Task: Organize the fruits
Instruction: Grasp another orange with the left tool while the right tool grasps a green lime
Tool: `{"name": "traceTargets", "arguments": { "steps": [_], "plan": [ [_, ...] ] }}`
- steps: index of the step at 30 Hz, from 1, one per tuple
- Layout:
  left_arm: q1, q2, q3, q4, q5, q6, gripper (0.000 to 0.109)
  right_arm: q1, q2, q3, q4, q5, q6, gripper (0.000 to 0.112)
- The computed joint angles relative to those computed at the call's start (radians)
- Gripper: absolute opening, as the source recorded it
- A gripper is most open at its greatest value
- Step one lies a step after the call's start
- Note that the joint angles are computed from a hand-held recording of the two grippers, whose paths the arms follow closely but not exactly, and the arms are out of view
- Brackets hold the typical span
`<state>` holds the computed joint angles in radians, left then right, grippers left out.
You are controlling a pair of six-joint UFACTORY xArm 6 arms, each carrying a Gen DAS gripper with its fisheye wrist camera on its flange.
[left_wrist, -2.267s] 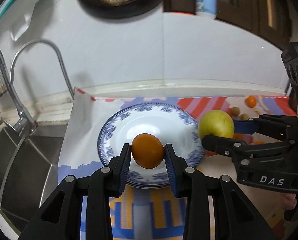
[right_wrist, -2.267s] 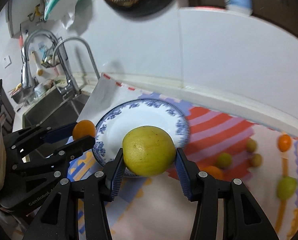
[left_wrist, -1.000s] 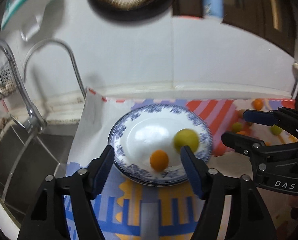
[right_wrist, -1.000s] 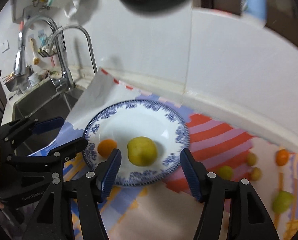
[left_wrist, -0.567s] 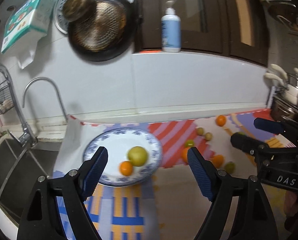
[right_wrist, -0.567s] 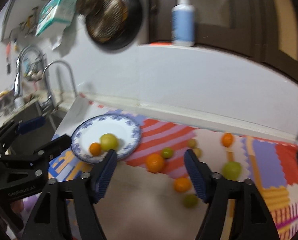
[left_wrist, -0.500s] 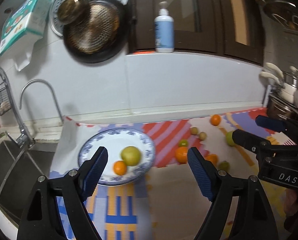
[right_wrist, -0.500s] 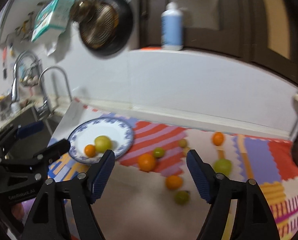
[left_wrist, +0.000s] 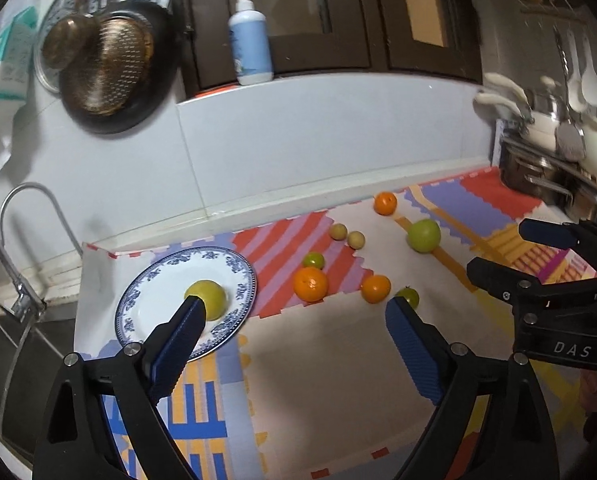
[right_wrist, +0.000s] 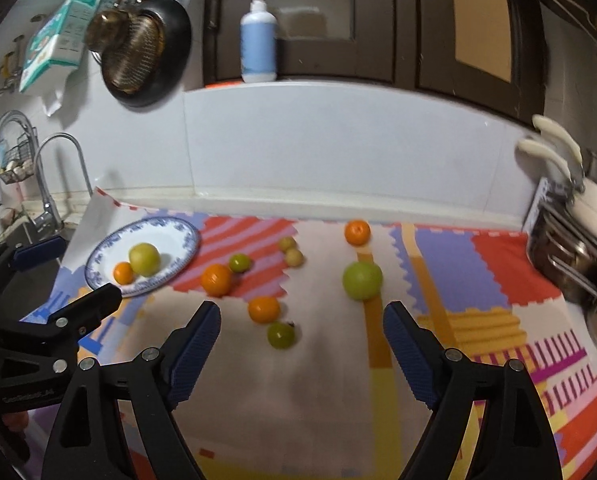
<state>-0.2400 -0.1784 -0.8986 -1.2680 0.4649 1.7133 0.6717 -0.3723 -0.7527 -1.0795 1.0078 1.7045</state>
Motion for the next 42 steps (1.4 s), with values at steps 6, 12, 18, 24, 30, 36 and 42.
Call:
{"name": "traceTargets", "arguments": {
  "steps": [6, 12, 18, 24, 30, 36, 42],
  "plan": [
    [-0.018, 0.047, -0.025, -0.039, 0.006, 0.124, 0.092, -0.038, 0.013, 0.018, 0.049, -0.047, -0.018, 0.084],
    [-0.014, 0.12, -0.087, 0.003, 0.075, 0.155, 0.092, -0.059, 0.054, 0.003, 0.053, -0.07, -0.05, 0.084],
    [-0.029, 0.178, -0.129, -0.005, 0.085, 0.241, 0.09, -0.11, 0.094, -0.006, 0.061, -0.142, -0.092, 0.079],
    [-0.032, 0.265, -0.213, 0.058, 0.176, 0.284, 0.074, -0.174, 0.134, -0.005, 0.093, -0.234, -0.137, 0.072],
    [-0.042, 0.373, -0.314, 0.205, 0.262, 0.243, 0.055, -0.218, 0.192, -0.02, 0.111, -0.305, -0.195, 0.062],
    [-0.047, 0.442, -0.391, 0.286, 0.347, 0.212, 0.054, -0.262, 0.231, -0.025, 0.099, -0.4, -0.205, 0.055],
    [-0.061, 0.481, -0.436, 0.315, 0.369, 0.182, 0.051, -0.305, 0.25, -0.017, 0.097, -0.469, -0.19, 0.046]
  ]
}}
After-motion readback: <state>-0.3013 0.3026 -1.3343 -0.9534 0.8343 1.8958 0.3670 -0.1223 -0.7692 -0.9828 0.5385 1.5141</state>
